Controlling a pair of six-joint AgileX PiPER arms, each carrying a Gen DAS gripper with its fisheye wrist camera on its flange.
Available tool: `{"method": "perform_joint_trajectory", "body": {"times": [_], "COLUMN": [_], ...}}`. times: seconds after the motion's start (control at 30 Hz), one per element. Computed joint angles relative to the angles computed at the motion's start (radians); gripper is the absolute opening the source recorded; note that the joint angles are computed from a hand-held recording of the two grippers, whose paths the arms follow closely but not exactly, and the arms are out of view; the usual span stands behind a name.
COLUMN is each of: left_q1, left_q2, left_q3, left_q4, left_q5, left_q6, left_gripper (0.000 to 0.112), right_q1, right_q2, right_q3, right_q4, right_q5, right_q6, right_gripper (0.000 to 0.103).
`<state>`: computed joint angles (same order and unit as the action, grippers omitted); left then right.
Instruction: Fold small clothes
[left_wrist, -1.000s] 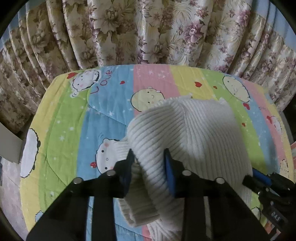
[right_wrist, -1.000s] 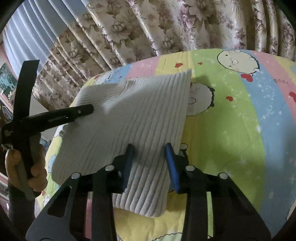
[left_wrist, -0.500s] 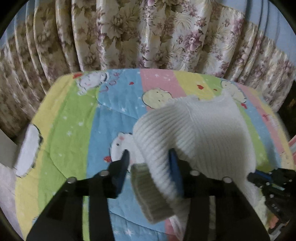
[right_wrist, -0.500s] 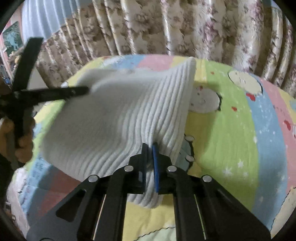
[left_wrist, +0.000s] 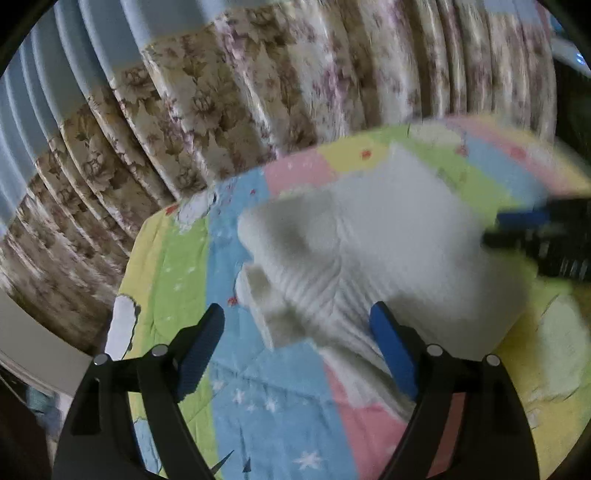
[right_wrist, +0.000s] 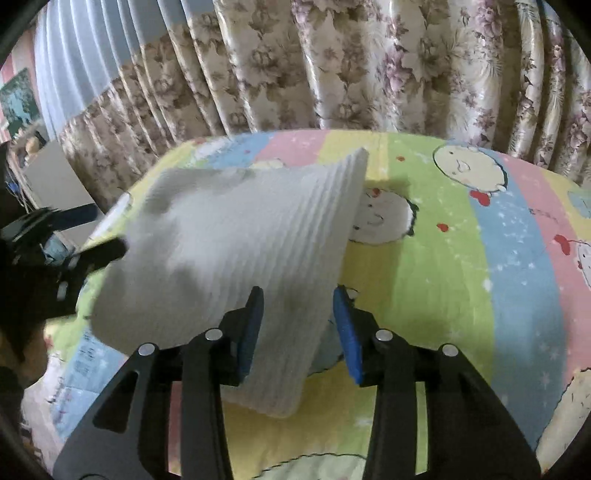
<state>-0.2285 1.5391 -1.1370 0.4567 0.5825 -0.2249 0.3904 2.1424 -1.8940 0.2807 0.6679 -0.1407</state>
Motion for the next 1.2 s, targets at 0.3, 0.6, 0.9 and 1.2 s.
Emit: {"method": "perform_joint_trajectory", "body": {"times": [0.3, 0.6, 0.9, 1.2], "left_q1": [0.111, 0.040, 0.179, 0.301], "left_q2": [0.075, 0.061, 0.019, 0.061], "left_q3": [0.007, -0.064, -0.081, -0.192], "left_q4": [-0.155, -0.086, -0.527, -0.742], "left_q5": [-0.061, 0.098, 0.176, 0.245], "left_q6": [0.089, -0.018, 0.252, 0.414], "left_gripper": [0.099, 0.099, 0.100, 0.100], "right_q1": [0.017, 0.034, 0.066, 0.057], "right_q2": [0.083, 0.039, -0.072, -0.089], "right_q3": [-0.094, -0.064, 0.021, 0.046], "right_q4": [-0.136, -0.169, -0.206, -0.284], "right_q5": [0.049, 0.048, -0.050, -0.126], "right_q6": [0.074, 0.056, 0.023, 0.136], "right_gripper": [0.049, 0.051, 0.096, 0.100]}}
